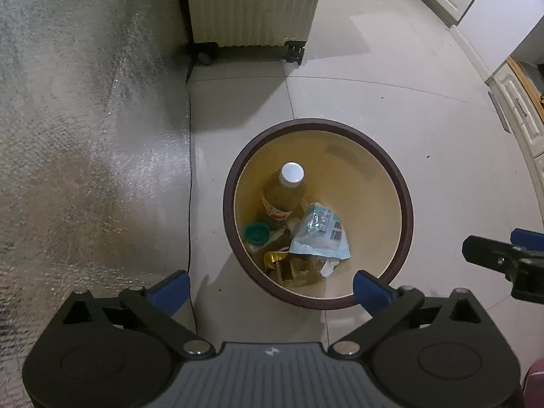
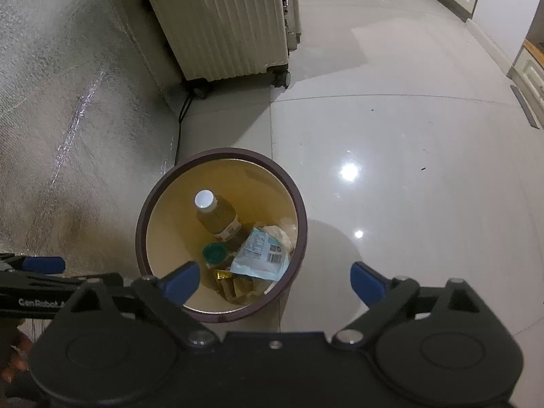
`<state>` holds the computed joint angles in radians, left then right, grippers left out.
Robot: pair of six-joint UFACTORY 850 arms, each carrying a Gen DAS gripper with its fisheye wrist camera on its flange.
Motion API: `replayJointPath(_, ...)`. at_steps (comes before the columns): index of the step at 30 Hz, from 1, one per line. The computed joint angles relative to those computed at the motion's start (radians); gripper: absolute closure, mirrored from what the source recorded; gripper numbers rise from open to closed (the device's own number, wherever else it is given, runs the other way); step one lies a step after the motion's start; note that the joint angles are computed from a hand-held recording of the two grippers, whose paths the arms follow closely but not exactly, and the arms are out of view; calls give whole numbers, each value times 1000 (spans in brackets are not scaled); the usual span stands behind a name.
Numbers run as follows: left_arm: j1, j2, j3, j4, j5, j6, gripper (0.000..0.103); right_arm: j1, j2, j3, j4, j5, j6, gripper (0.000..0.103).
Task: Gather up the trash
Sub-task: 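Raise both open tools and turn back toward the table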
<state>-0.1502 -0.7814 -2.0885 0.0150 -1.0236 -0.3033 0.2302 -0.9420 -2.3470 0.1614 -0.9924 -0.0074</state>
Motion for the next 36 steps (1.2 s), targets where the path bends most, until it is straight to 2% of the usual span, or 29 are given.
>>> replayJointPath(5, -1, 40, 50, -1, 16, 7, 0, -3, 48, 69, 4, 22, 7, 0)
replayJointPath(11, -9, 86, 100, 40, 36, -25, 0, 2, 113, 162, -63, 63, 47, 0)
replayJointPath(26, -35, 247, 235, 87, 97, -66, 0, -10, 329, 409, -103, 165, 88, 0)
replayJointPath(36, -67, 354, 260, 114, 160, -68, 0, -19, 484, 523, -135, 256, 112, 0)
